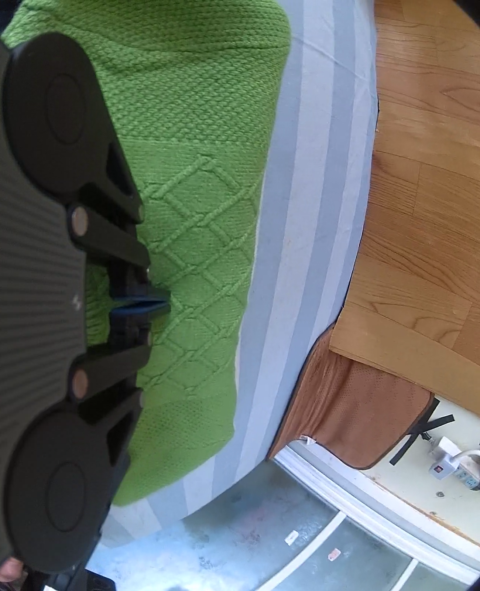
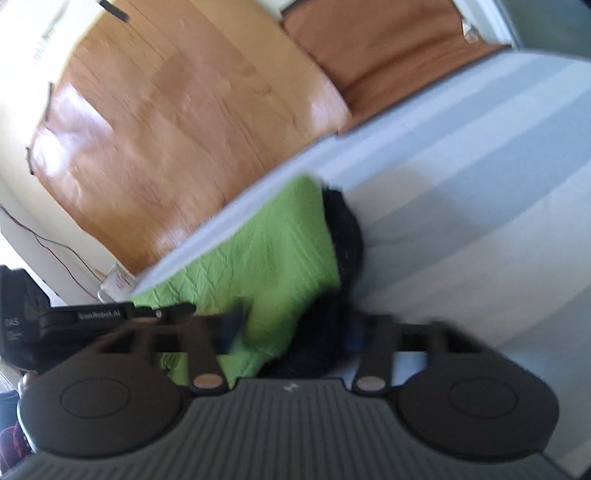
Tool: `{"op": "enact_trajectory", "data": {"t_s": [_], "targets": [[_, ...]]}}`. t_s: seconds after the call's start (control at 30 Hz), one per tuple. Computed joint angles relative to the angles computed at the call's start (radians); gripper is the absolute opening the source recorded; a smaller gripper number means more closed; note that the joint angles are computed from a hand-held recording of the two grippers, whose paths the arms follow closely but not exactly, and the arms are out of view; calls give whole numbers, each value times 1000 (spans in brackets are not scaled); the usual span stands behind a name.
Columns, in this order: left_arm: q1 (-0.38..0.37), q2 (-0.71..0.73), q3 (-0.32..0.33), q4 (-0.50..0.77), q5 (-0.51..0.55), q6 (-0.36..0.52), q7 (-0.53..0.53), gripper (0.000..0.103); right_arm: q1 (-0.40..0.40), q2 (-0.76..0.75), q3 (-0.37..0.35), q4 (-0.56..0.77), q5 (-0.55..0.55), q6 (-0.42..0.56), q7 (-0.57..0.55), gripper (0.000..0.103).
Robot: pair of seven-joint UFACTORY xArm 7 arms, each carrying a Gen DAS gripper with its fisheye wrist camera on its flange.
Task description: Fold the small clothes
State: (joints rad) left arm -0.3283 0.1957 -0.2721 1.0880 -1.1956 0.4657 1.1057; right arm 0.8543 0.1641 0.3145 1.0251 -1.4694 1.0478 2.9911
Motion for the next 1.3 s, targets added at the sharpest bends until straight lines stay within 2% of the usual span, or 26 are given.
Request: {"op": "enact_trajectory", "data": {"t_s": [0.07, 0.13, 0.2, 0.23, 0.3, 0.37, 0.43, 0.57, 0.63, 0.7, 0.73, 0.77, 0.8, 0.83, 0.9, 0.93, 1.0, 1.1, 1.13, 1.23, 1.3], "targets": [[-5, 2, 5, 7, 41, 6, -38, 6, 1, -11, -3, -8, -52, -4, 75, 32], [3, 4, 15, 27, 99, 60, -96, 5, 17, -7, 11, 33, -75, 69, -17, 31], [35, 4, 32, 55, 139, 171, -149, 7, 29, 2, 14, 102, -86, 104, -200, 32], [57, -4, 38, 61, 120, 216, -146, 7, 28, 15, 9, 145, -98, 94, -290, 32], [105, -37, 56, 57, 30, 270, -89, 8, 29, 59, -2, 246, -95, 59, -487, 32], [151, -79, 92, 42, -77, 312, -21, 17, 34, 126, -26, 359, -91, -1, -660, 32], [185, -120, 134, 18, -173, 314, 39, 39, 35, 206, -52, 478, -86, -86, -809, 32], [220, -163, 194, -10, -249, 261, 107, 41, 34, 419, -82, 767, -6, -214, -1136, 32], [228, -166, 206, -20, -260, 242, 115, 50, 27, 540, -76, 924, 78, -253, -1312, 34], [235, -159, 214, -29, -270, 226, 131, 54, 24, 662, -72, 1079, 189, -273, -1497, 40], [237, -151, 215, -30, -268, 219, 132, 54, 7, 724, -34, 1152, 222, -258, -1589, 49], [242, -144, 217, -32, -260, 222, 122, 54, 11, 759, -37, 1187, 241, -266, -1640, 52], [245, -131, 217, -28, -251, 229, 105, 54, 37, 760, -83, 1184, 221, -283, -1649, 62], [249, -121, 215, -24, -246, 244, 94, 54, 45, 757, -87, 1183, 236, -283, -1689, 66], [248, -112, 204, -22, -252, 244, 103, 54, 41, 684, -115, 1077, 217, -366, -1649, 66], [242, -108, 196, -21, -255, 226, 114, 54, 41, 622, -144, 987, 182, -429, -1574, 64], [228, -89, 182, -4, -239, 194, 109, 54, 62, 520, -207, 858, 120, -489, -1421, 59], [219, -65, 165, 16, -215, 190, 89, 54, 130, 355, -316, 659, -13, -470, -1131, 46], [213, -62, 158, 18, -219, 172, 100, 54, 133, 316, -324, 613, -42, -439, -1056, 40], [190, -45, 140, 32, -229, 93, 128, 54, 85, 256, -308, 543, -25, -385, -956, 27], [184, -14, 137, 62, -187, 76, 78, 55, 23, 257, -298, 533, -26, -442, -899, 27]]}}
